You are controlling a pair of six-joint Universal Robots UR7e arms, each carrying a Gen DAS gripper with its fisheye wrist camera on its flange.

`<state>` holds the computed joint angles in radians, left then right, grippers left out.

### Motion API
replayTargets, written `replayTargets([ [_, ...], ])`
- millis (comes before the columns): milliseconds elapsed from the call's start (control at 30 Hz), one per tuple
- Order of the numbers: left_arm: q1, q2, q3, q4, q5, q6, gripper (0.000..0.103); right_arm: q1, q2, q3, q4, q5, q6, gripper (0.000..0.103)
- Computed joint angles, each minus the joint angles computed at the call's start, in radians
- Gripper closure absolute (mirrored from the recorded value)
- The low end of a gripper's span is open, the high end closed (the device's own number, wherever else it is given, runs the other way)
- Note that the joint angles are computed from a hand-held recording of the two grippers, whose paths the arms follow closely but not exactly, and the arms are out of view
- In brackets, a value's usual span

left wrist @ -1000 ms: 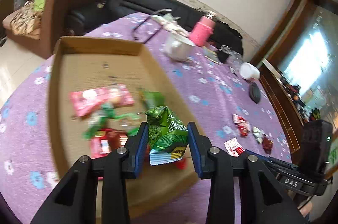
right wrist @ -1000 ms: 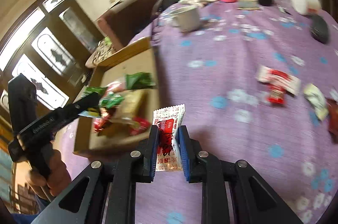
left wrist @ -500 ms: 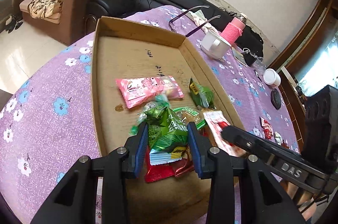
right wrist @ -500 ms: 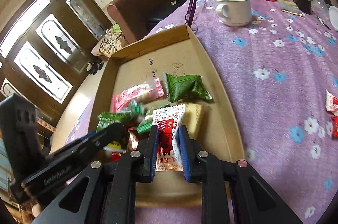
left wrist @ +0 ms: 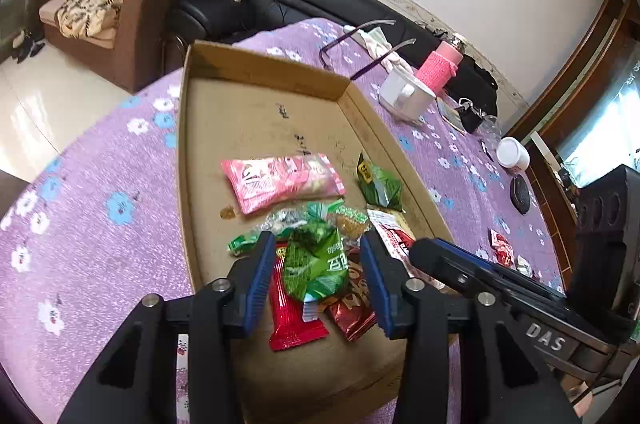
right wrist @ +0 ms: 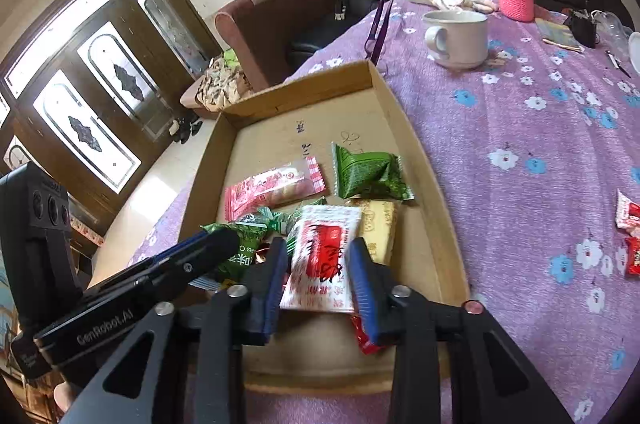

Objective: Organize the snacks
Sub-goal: 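Carry the green packet and sachet over the box and release both, then return both grippers to the table and grasp the red foil wrapper with the right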

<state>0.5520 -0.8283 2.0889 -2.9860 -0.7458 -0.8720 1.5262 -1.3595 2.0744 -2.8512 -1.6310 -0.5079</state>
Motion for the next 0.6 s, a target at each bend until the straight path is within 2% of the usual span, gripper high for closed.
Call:
replayTargets([
  [133,-0.02,-0.004,-0.007,0.031,0.031,-0.023,0.054,-0.018,-0.036,0.008,0.028,0.035,0.0,0.064],
  [333,-0.051,0.004,-0.027,0.053,0.048,-0.016,0.054,-0.068,-0.113,0.024,0.073,0.093,0.001,0.064],
  [467,-0.075,0.034,-0.069,0.067,0.042,0.027,0.054,-0.141,-0.181,0.024,0.118,0.138,0.012,0.058],
  [600,-0.099,0.084,-0.126,0.076,0.011,0.088,0.054,-0.22,-0.232,0.013,0.143,0.161,0.011,0.057],
])
